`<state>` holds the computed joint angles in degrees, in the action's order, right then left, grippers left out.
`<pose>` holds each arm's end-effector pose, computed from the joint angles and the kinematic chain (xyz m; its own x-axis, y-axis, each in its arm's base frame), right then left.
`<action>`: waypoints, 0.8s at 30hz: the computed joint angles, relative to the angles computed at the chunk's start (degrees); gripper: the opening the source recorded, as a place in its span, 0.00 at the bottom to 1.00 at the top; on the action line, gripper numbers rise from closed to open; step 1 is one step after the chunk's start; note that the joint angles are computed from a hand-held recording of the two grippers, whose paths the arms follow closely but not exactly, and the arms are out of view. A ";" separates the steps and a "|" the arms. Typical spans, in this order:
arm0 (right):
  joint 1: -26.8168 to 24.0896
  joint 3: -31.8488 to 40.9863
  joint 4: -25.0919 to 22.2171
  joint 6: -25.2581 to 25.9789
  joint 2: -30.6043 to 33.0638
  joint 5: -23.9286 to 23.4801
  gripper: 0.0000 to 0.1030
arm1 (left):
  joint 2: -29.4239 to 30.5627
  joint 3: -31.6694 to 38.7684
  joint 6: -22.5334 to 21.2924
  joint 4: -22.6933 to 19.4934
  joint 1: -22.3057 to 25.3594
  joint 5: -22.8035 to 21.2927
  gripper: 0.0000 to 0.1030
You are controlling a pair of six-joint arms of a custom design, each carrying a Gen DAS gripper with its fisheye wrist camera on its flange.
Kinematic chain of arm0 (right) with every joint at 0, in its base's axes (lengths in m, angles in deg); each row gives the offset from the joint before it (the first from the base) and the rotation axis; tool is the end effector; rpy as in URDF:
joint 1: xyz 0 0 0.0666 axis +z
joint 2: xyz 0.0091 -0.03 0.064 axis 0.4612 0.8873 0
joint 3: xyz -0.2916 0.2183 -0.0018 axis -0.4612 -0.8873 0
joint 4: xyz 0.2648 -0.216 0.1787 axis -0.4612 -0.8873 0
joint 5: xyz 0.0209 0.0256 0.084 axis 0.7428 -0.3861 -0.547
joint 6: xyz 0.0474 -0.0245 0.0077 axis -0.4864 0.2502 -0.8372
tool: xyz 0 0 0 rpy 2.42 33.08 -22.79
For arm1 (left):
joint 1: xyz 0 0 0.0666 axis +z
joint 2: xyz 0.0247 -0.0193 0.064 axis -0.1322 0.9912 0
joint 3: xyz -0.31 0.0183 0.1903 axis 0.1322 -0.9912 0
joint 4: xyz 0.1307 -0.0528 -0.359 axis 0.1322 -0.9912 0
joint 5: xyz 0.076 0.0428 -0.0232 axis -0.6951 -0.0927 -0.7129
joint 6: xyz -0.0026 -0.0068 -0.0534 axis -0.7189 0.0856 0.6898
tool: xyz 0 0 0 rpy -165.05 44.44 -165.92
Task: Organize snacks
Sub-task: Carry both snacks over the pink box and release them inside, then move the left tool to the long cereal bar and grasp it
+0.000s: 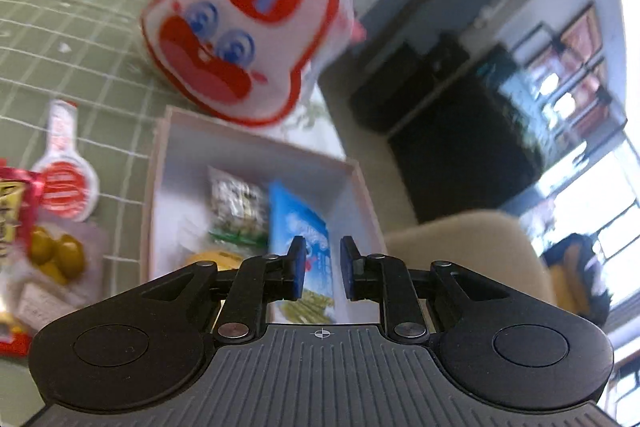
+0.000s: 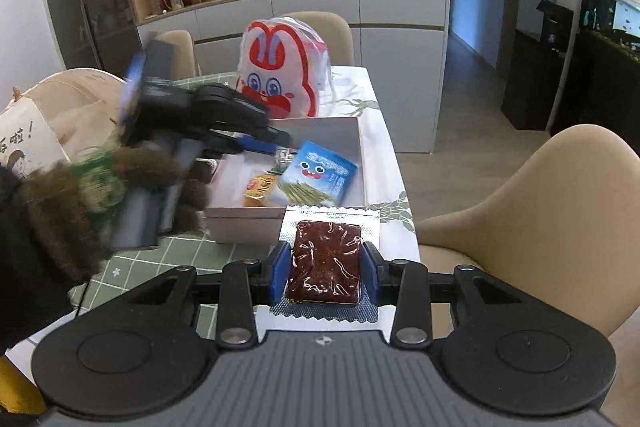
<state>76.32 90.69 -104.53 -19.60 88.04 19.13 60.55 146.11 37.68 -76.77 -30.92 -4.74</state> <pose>0.2786 0.3007 0.6074 -0.6506 -0.1713 -0.7399 -0.3284 0.9419 0.0708 0.4519 -0.1992 0.5199 -0.7110 -0.4239 -0.5610 -0.0165 0.8076 -0.5894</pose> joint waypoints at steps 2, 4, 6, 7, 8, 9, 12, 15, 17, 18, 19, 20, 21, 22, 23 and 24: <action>-1.49 1.08 0.42 0.93 1.14 -1.52 0.36 | -4.12 -3.03 -0.71 0.09 -0.18 -1.48 0.21; -3.27 3.11 1.56 2.34 3.35 -3.26 0.36 | -7.67 -4.89 -2.83 -3.98 -1.65 -4.85 0.21; -5.37 6.72 1.98 3.62 7.01 -5.85 0.36 | -10.38 -5.78 -5.19 -10.85 -3.88 -6.99 0.21; -6.17 8.87 1.91 3.95 9.13 -6.96 0.36 | -11.60 -6.57 -5.54 -14.63 -4.93 -6.76 0.21; -6.95 11.71 1.47 4.24 11.75 -8.00 0.36 | -12.68 -7.52 -5.18 -17.24 -5.65 -6.12 0.21; -7.73 15.63 0.36 4.54 15.16 -9.25 0.36 | -14.12 -9.02 -4.27 -19.53 -6.40 -5.34 0.21; -8.45 27.77 -4.49 5.38 25.18 -10.49 0.36 | -18.31 -13.53 -1.15 -23.69 -8.06 -4.28 0.21; -8.51 38.90 -10.12 5.85 34.19 -9.56 0.36 | -22.64 -17.98 2.81 -25.06 -8.64 -4.38 0.21; -8.56 47.40 -14.96 5.36 40.37 -9.56 0.36 | -24.74 -19.84 4.89 -25.95 -7.92 -5.45 0.21; -8.64 49.71 -16.40 4.69 42.18 -9.85 0.36 | -25.73 -20.46 5.45 -26.59 -7.44 -5.98 0.21; -8.60 50.58 -17.26 3.95 43.10 -10.36 0.36 | -26.58 -21.06 5.81 -26.99 -6.98 -6.37 0.21; -8.64 50.45 -17.44 3.36 43.48 -10.94 0.36 | -27.28 -21.59 6.27 -27.24 -6.52 -6.76 0.21; -8.59 49.57 -17.33 2.85 43.41 -11.32 0.36 | -27.87 -21.95 6.56 -27.59 -5.95 -6.89 0.21; -8.55 49.44 -17.60 2.49 43.70 -11.47 0.36 | -27.99 -21.84 6.89 -28.06 -5.60 -6.99 0.21; -8.55 49.97 -18.41 2.10 44.43 -11.66 0.36 | -27.99 -21.74 6.86 -28.38 -5.04 -6.84 0.21; -8.57 51.80 -20.22 1.55 45.76 -12.21 0.37 | -28.25 -22.05 6.73 -28.50 -4.52 -6.60 0.21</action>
<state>67.75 142.49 -124.76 -18.05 133.80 6.92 32.30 124.06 44.41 -105.27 -35.43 -11.34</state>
